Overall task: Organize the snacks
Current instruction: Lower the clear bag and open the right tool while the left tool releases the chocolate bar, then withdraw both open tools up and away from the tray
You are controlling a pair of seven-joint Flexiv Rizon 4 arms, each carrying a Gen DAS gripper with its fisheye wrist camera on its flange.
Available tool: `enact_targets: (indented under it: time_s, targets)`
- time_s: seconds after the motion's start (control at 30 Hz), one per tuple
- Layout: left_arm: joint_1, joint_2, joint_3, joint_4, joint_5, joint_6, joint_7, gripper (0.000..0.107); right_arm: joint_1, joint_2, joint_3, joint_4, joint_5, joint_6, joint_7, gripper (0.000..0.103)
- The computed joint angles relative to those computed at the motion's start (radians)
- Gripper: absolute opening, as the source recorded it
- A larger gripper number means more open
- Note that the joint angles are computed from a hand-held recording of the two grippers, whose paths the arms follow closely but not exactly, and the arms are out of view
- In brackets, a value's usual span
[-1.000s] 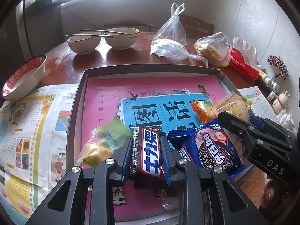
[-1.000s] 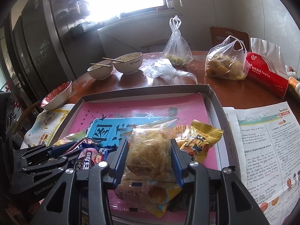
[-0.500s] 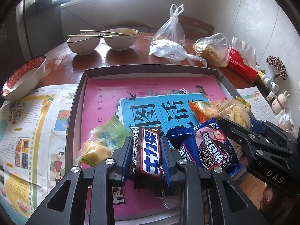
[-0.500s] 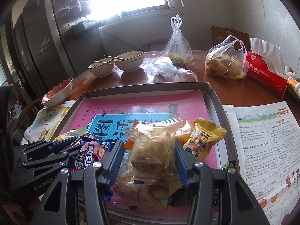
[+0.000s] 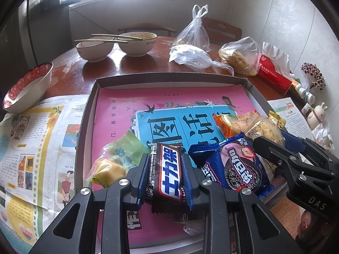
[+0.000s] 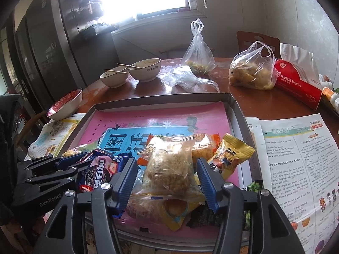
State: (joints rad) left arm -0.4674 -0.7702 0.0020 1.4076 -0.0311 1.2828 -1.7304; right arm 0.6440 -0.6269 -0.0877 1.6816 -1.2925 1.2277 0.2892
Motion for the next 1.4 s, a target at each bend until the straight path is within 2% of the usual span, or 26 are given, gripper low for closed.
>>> enact_targets:
  time_s: [0.47,0.57,0.77,0.87,1.0,1.1,1.4]
  targets:
    - [-0.023,0.015,0.031,0.007,0.031,0.008,-0.033,0.032,-0.005,0.023,0.006,0.019,-0.037,-0.02,0.038,0.065]
    - [-0.024,0.02,0.033,0.013,0.038,0.018,-0.041,0.037,-0.008,0.03,0.012,0.026,-0.049,-0.035,0.047,0.067]
    - [-0.028,0.026,0.04,0.012,0.045,0.015,-0.057,0.04,-0.02,0.042,0.024,0.04,-0.066,-0.049,0.072,0.07]
    - [-0.032,0.031,0.044,0.018,0.052,0.027,-0.065,0.048,-0.024,0.051,0.027,0.046,-0.099,-0.054,0.096,0.073]
    - [-0.038,0.034,0.051,0.016,0.058,0.022,-0.076,0.049,-0.034,0.055,0.041,0.047,-0.11,-0.066,0.102,0.074]
    - [-0.042,0.036,0.06,0.013,0.064,0.017,-0.09,0.054,-0.041,0.059,0.047,0.051,-0.124,-0.065,0.115,0.075]
    - [-0.041,0.036,0.062,0.003,0.083,0.003,-0.112,0.055,-0.054,0.058,0.059,0.052,-0.14,-0.06,0.123,0.078]
